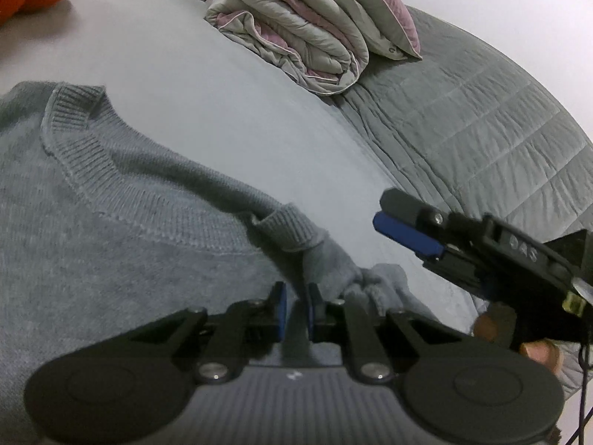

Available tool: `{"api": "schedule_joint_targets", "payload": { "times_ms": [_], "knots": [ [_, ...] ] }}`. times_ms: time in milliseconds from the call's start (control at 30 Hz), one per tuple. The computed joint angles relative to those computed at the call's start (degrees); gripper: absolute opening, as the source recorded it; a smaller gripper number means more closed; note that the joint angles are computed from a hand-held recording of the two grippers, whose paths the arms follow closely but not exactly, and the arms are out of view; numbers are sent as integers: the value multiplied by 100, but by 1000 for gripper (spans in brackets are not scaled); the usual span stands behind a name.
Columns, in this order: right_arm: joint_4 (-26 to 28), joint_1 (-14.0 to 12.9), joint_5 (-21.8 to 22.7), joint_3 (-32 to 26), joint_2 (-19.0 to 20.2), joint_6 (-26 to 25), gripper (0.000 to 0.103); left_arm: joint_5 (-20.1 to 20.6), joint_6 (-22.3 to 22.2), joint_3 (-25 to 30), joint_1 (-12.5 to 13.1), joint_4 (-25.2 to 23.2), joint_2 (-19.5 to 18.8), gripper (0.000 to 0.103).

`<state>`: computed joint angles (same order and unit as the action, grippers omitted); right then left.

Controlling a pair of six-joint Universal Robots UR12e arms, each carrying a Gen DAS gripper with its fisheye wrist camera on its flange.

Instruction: Fold clothes

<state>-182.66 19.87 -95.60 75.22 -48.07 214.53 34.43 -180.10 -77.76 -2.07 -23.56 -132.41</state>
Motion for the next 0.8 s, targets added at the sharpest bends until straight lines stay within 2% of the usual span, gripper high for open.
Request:
{"api": "schedule_joint_targets", "payload": {
  "times_ms": [33, 133, 200, 300, 433, 500, 533, 567, 667, 800],
  "knots": [
    [89, 8, -99, -33, 14, 67, 41, 1, 0, -10, 1, 9, 4, 11],
    [778, 87, -392, -266, 85, -200, 41, 3, -13, -42, 8, 51, 12, 11],
    [1039, 105, -259, -406, 158, -335, 41, -7, -14, -49, 12, 47, 13, 11],
    [1359, 153, -175, -620, 277, -637, 42, -22, -8, -63, 22, 32, 16, 11],
    [1528, 255, -490, -820, 410, -1118, 41, -31, -58, -44, 24, 32, 1, 11],
    [1543, 272, -501, -879, 451, -1251, 27, -52, -97, -43, 34, 42, -13, 11],
    [1521, 266, -415, -885, 460, -1283, 14, -68, -115, -37, 37, 41, -19, 11],
    [1502, 271, -402, -882, 461, -1304, 12, -84, -135, -31, 40, 40, -26, 11],
    [1485, 339, -807, -986, 517, -1553, 9, -106, -185, -13, 41, 54, -45, 11],
    [1060, 488, -1937, -1104, 664, -2161, 9, -87, -201, -9, 34, 102, -52, 12]
  ]
}}
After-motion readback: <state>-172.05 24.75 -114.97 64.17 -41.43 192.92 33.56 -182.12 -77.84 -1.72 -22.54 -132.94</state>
